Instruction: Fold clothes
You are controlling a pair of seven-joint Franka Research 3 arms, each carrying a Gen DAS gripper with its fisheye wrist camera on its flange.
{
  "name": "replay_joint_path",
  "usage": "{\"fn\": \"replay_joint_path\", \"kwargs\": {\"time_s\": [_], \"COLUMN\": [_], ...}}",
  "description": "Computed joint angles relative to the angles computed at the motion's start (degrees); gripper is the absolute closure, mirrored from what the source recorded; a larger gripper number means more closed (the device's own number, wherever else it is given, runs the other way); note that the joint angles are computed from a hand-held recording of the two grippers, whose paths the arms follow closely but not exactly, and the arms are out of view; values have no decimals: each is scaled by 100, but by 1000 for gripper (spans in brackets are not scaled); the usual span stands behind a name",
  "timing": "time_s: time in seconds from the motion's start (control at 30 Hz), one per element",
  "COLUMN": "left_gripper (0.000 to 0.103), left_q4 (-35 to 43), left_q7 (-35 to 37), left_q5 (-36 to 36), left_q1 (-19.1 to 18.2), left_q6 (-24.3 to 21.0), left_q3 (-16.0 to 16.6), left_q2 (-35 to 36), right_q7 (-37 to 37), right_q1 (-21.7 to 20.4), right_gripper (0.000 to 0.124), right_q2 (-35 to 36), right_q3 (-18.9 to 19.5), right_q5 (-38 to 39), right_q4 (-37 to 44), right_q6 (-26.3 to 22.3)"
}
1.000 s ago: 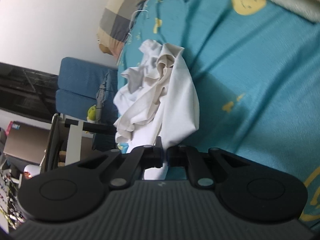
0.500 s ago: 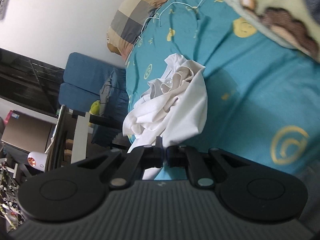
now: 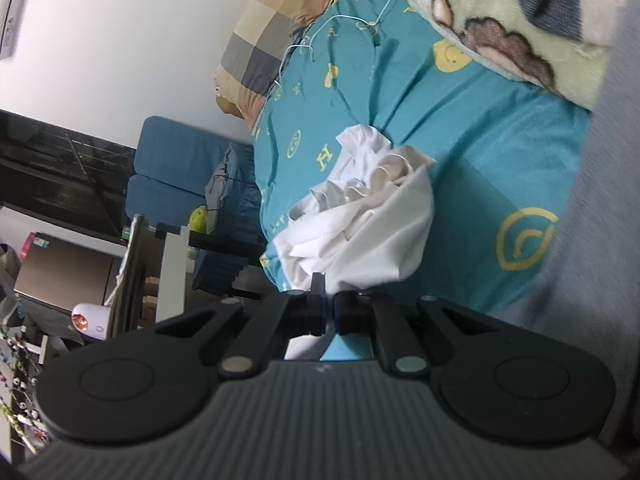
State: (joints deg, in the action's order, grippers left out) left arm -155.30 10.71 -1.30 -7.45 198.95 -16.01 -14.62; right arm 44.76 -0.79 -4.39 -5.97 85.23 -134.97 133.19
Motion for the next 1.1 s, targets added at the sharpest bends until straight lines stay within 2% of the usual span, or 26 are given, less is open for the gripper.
{"fn": "replay_joint_path", "kwargs": {"time_s": [0.23,0.3,0.37,0.43,0.5,0.63,0.73,0.9,0.97,1.1], "left_gripper": [94,94,94,94,94,93,93,93,93,92], "left_q4": [1002,1394,1901,2470,3006,4052,4782,5495,5619,5773], "left_q7": [-615,-1000,-1590,-2173,-2401,-2166,-1697,-950,-736,-340], "left_q5": [1055,1561,2347,3111,3525,3805,3743,3539,3444,3296], "left_q1": [-297,-205,91,661,1291,2402,2852,3127,3091,2912], "left_q6": [-10,-41,-111,-208,-343,-763,-1106,-1374,-1465,-1565], "left_q3": [979,1120,1111,778,280,-773,-1289,-1687,-1674,-1519], "left_q2": [935,1271,1675,2132,2620,3718,4567,5553,5694,5769], "right_q7": [456,635,829,1073,1348,1963,2459,3106,3227,3167], "right_q1": [38,44,50,54,42,28,49,107,120,-27], "right_gripper": [117,117,117,117,117,117,117,117,117,117], "right_q2": [806,1135,1490,1882,2320,3269,4021,5099,5398,5648], "right_q3": [178,276,392,520,651,899,1012,1105,1147,1410], "right_q5": [-7,-71,-171,-310,-514,-1070,-1592,-2531,-2880,-3233], "right_q4": [987,1405,1856,2345,2876,3995,4868,6172,6545,6783], "right_q6": [31,109,227,364,487,671,701,608,561,583]}}
